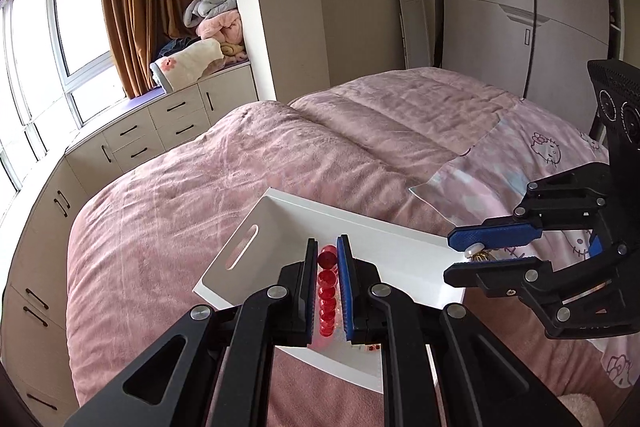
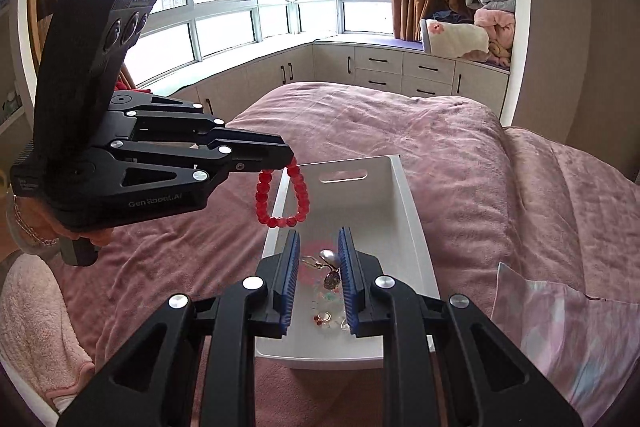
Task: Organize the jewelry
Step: 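Carry the red bracelet and silver charms into the white box and open both tools, then withdraw both tools from the white box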
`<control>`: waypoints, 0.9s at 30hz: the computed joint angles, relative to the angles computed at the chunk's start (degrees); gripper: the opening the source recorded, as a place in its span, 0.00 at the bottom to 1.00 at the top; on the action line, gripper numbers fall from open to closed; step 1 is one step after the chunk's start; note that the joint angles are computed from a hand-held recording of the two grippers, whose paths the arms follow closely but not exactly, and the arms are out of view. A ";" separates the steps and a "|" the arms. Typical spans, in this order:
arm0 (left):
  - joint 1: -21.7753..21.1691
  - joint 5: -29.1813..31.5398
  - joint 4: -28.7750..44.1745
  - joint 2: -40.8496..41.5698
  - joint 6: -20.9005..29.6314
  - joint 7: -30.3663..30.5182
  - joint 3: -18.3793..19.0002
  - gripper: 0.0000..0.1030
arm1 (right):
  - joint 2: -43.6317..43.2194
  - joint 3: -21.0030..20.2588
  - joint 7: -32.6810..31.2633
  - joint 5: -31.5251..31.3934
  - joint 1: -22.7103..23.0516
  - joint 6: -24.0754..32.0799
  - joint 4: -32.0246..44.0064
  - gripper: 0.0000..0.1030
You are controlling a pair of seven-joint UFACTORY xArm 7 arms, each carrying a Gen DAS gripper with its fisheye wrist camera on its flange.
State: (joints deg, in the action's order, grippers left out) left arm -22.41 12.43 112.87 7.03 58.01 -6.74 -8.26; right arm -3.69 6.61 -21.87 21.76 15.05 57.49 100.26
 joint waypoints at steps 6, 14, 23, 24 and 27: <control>-0.55 -1.17 1.81 6.07 -0.29 -0.56 0.72 0.15 | 0.63 -0.94 -0.15 1.54 -1.24 -0.30 -3.13 0.20; -0.87 -1.70 0.33 9.46 -2.32 -4.54 2.31 0.15 | 3.12 -0.62 0.80 1.41 -1.93 -1.44 -4.10 0.20; -0.93 1.78 -2.73 7.74 -5.66 -8.20 3.34 0.41 | 4.05 0.05 1.38 3.16 -2.04 -3.49 -4.26 0.50; -0.96 2.74 -3.43 6.96 -6.42 -8.66 3.44 0.43 | 3.75 0.09 1.46 3.06 -1.99 -4.15 -4.49 0.55; -0.88 5.59 -6.79 3.87 -9.46 -11.88 3.63 0.61 | 2.85 0.00 1.71 3.08 -1.90 -5.04 -4.69 0.61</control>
